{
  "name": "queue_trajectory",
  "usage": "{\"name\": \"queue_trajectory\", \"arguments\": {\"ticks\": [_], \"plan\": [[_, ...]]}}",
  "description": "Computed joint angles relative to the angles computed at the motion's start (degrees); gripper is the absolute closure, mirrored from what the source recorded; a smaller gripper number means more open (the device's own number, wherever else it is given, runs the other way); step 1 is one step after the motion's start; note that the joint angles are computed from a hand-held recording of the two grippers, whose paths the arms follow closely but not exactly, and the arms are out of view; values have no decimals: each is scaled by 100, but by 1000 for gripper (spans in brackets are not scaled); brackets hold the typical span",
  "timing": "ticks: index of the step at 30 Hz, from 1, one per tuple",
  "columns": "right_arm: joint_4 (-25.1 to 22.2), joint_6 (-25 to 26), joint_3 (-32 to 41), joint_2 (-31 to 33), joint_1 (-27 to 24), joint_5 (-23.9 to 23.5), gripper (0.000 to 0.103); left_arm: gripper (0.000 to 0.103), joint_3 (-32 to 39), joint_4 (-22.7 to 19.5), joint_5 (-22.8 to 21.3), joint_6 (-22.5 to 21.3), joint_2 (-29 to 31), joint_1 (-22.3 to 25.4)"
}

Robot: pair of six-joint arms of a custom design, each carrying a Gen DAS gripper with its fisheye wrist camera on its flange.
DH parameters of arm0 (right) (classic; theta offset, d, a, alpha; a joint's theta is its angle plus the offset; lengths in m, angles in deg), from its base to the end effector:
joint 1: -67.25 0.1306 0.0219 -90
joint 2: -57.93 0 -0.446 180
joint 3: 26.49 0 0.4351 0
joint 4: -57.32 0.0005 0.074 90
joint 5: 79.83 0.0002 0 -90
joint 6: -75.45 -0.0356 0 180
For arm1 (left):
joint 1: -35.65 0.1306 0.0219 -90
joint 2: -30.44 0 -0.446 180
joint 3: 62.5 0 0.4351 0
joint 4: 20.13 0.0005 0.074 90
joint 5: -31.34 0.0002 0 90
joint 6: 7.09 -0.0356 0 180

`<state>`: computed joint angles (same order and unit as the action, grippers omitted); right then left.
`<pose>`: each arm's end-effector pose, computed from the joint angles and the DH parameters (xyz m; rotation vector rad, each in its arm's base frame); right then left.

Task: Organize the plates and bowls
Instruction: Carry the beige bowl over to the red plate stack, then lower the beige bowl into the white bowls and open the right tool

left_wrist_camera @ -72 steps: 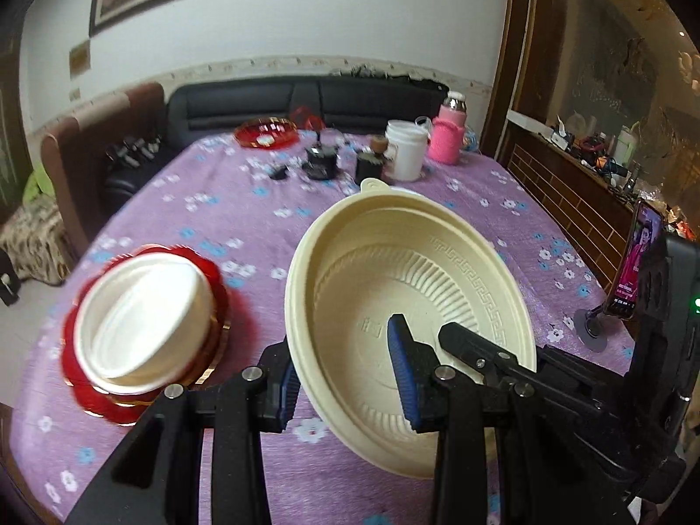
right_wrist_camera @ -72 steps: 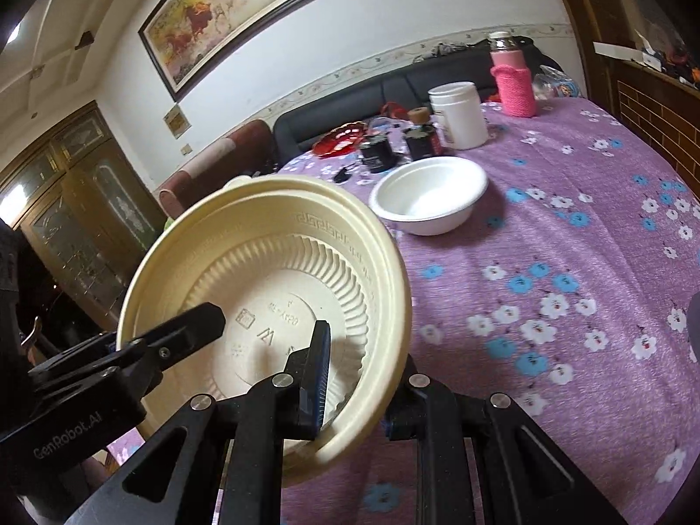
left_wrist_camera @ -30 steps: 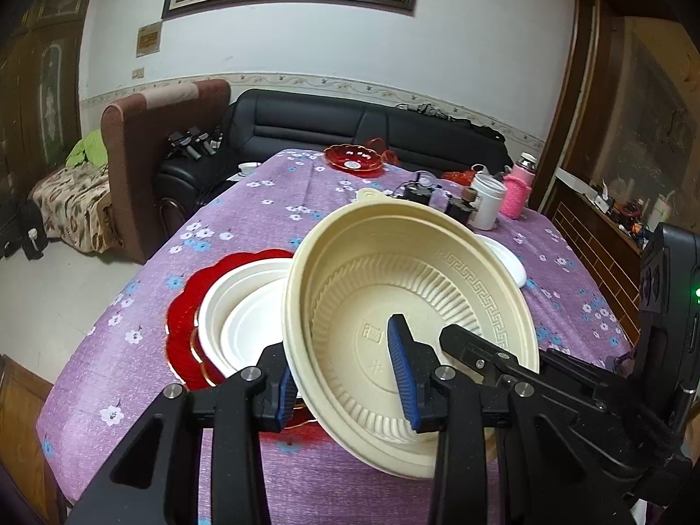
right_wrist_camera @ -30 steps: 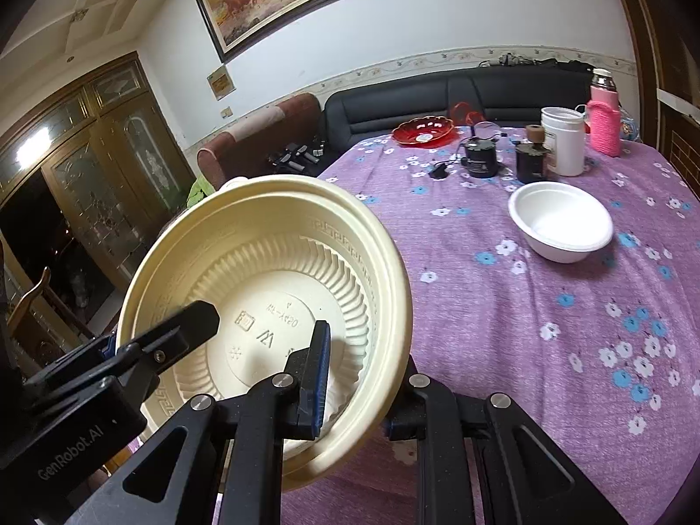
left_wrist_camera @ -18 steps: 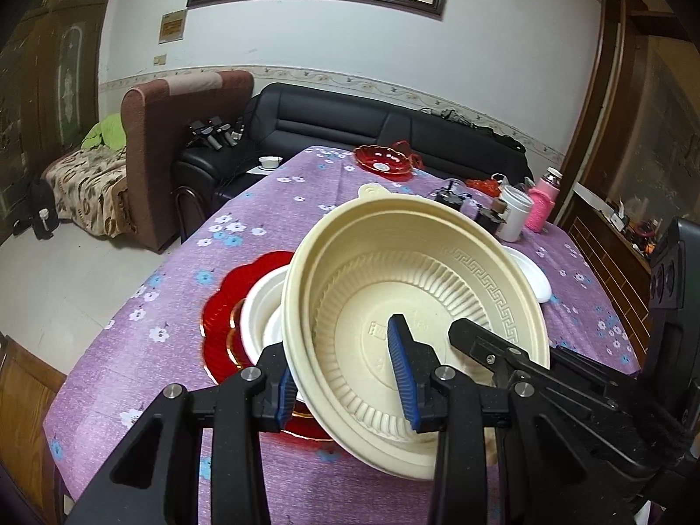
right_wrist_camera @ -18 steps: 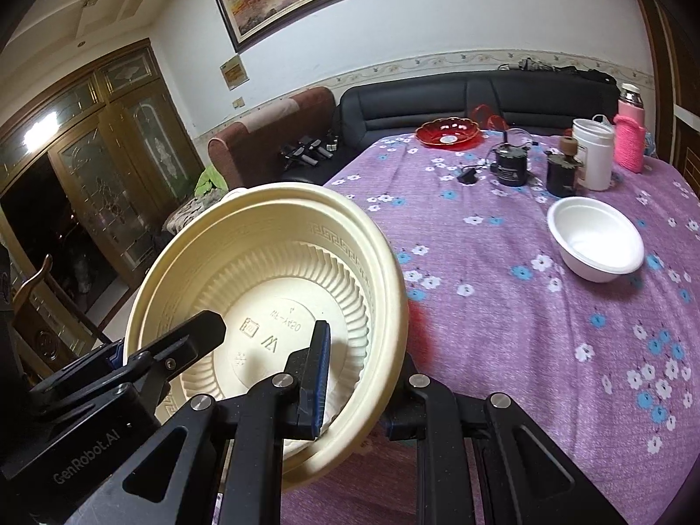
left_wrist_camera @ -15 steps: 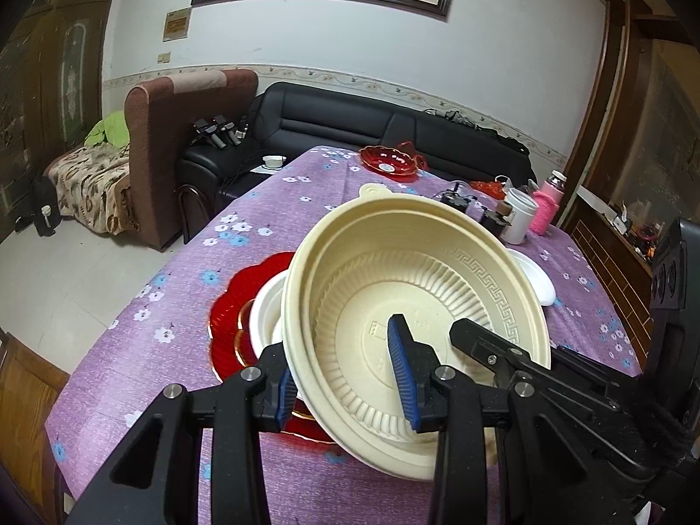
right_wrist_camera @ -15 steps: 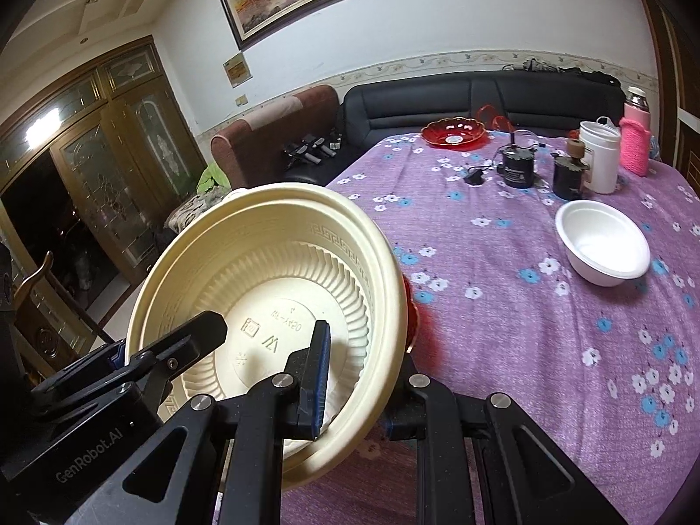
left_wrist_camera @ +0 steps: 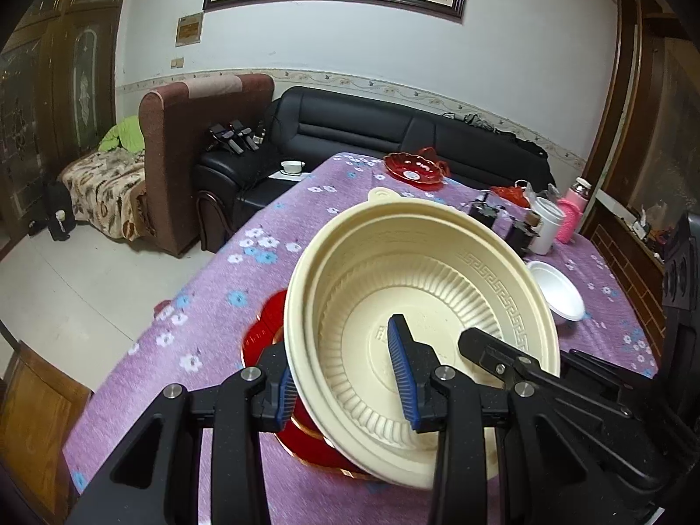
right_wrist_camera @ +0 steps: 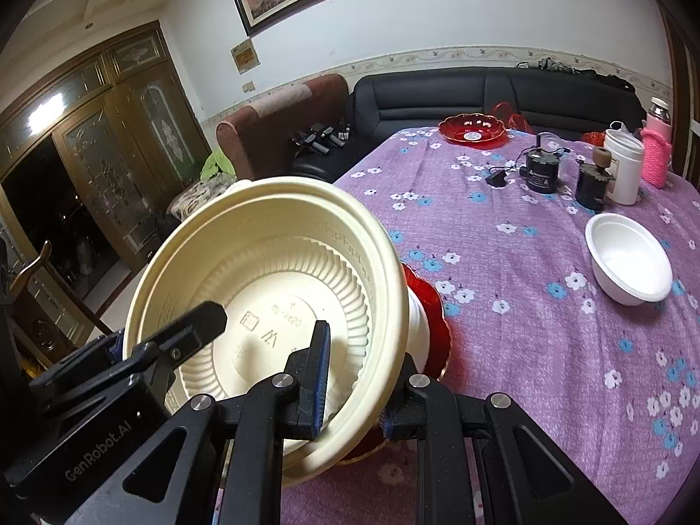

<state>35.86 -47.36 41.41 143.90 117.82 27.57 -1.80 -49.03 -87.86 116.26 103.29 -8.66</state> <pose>0.3181 0.3693 0.3717 -0.1875 2.2541 0.4494 0.2943 -0.2637 0.3960 -0.0489 2.1864 -0.1792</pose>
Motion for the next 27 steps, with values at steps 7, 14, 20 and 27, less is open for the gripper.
{"name": "queue_trajectory", "arguments": {"ticks": [7,14,20,27], "plan": [[-250,-34,362,378,-189,-199,83,67,292,-178,293,-191,454,458],[-362,-171,480,647,-346,-458,82,66,349,-259,353,-209,682,542],[-405,-226,522,761,-375,-411,81,59,296,-226,478,-76,639,681],[-215,-159,479,738,-326,-210,54,55,175,-137,513,53,423,745]]}}
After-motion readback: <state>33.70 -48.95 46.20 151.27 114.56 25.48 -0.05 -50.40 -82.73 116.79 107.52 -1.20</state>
